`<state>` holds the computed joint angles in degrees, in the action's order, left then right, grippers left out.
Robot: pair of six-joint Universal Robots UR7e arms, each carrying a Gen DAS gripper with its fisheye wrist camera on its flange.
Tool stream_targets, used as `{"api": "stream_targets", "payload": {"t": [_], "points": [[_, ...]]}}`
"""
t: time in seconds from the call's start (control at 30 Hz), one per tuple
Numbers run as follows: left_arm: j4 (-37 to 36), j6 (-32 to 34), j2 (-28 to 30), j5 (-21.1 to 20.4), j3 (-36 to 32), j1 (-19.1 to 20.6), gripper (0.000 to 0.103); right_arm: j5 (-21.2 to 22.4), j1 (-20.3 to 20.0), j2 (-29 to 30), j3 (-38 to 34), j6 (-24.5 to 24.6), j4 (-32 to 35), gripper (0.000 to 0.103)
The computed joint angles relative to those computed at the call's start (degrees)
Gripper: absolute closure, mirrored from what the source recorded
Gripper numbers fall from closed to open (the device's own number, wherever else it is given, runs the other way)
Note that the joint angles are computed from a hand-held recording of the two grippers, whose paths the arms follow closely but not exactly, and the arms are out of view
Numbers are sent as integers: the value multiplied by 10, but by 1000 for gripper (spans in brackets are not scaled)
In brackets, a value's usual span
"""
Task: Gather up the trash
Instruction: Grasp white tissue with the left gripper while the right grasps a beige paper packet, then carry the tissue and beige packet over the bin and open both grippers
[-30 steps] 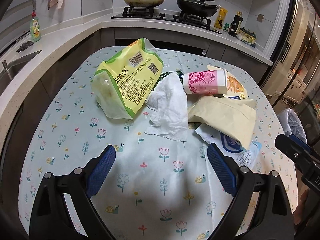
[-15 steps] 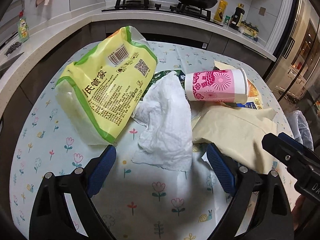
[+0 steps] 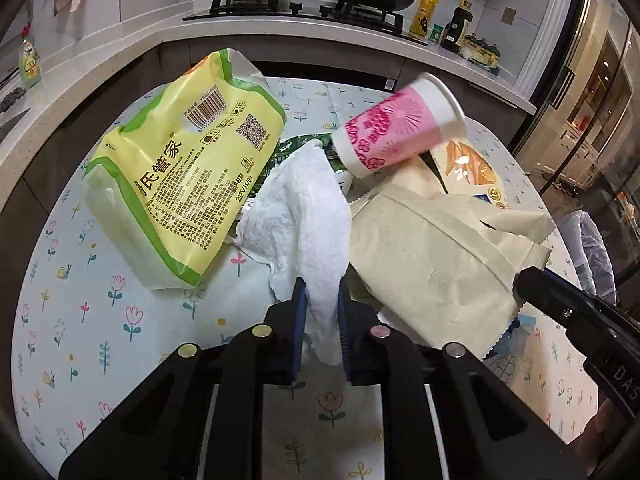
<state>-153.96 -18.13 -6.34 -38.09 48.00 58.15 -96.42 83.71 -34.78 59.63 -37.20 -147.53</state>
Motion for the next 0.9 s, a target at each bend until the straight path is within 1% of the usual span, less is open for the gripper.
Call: {"api": "stream_targets", "payload": {"t": [0.07,0.37,0.5,0.77,0.9], "points": [[-13,1,-9,0,18,-7,92,9,0,-16,20,-3,-11,101],[-61,-2,-36,0,87,-41,93,27,-8,-87,106,-20,-73,101],[-69,3,-35,1,91,-57,95,36,-18,-114,127,-16,-89,101],[-76,19,-21,-6,72,-86,95,55,-38,-158,149,-9,-113,101],[-82,12,-25,-13,83,-93,95,65,-48,-178,162,-7,-122,101]]}}
